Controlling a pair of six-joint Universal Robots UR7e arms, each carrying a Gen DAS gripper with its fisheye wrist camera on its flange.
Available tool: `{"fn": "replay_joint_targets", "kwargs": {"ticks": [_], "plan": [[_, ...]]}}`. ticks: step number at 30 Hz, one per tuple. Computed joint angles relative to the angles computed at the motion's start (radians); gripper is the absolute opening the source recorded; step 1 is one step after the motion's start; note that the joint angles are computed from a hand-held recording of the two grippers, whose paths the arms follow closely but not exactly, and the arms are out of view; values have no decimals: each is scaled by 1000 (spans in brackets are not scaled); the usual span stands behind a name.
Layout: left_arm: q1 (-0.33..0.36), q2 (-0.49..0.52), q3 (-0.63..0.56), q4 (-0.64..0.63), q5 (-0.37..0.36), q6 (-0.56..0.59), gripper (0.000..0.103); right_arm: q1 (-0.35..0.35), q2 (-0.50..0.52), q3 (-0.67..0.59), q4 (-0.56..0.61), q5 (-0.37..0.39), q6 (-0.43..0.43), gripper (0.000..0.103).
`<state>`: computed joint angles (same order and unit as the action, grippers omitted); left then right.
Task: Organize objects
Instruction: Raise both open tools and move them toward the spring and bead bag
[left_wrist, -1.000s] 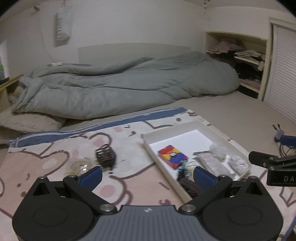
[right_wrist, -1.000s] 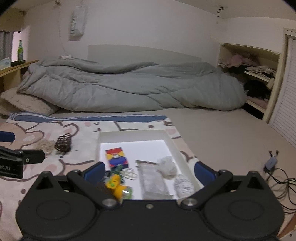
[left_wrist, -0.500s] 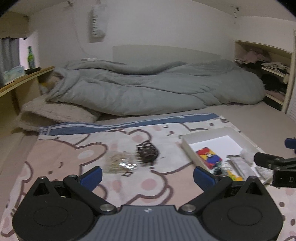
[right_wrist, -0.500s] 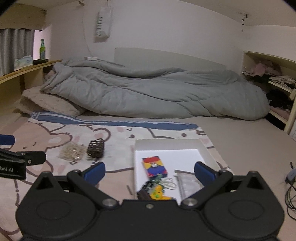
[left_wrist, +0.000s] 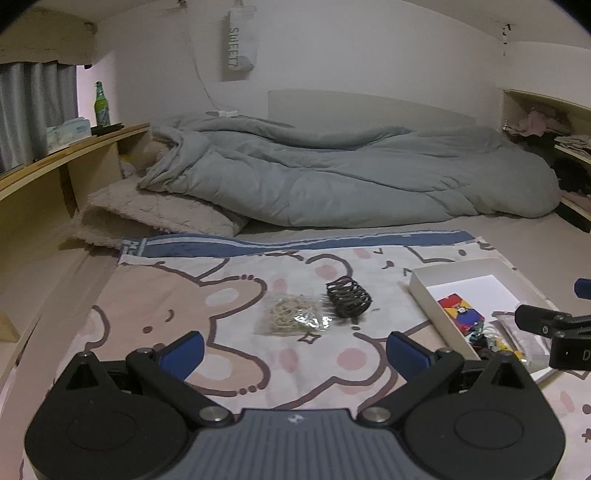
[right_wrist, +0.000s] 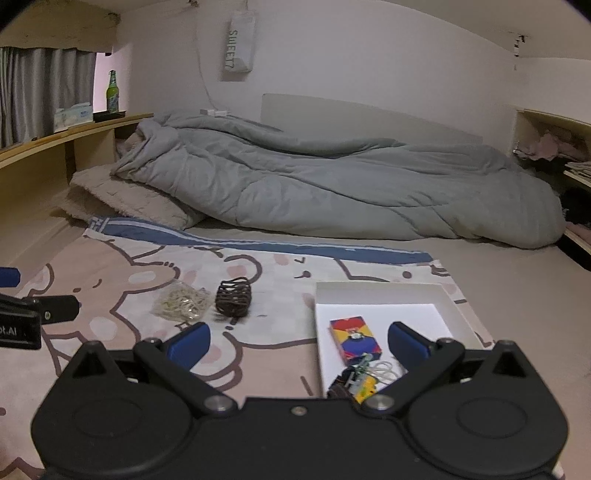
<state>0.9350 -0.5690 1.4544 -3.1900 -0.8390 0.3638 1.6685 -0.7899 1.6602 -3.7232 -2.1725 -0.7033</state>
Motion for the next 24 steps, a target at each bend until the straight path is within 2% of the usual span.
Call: {"fn": "replay_joint_targets", "kwargs": {"ticks": [7,15,19,24], "plan": [[9,-11,9,-18,23,8,103,5,17,-18,8,0,-3,103],[14,-10,-5,-54,-13,37,103,6,28,-43,39,21,12,103],[12,14,-46,-58,-18,75,103,7,21,-61,104,40,11,103],[18,63,-125,-67,-29,113,103,5,26,-100,130,83,-8,103]]}}
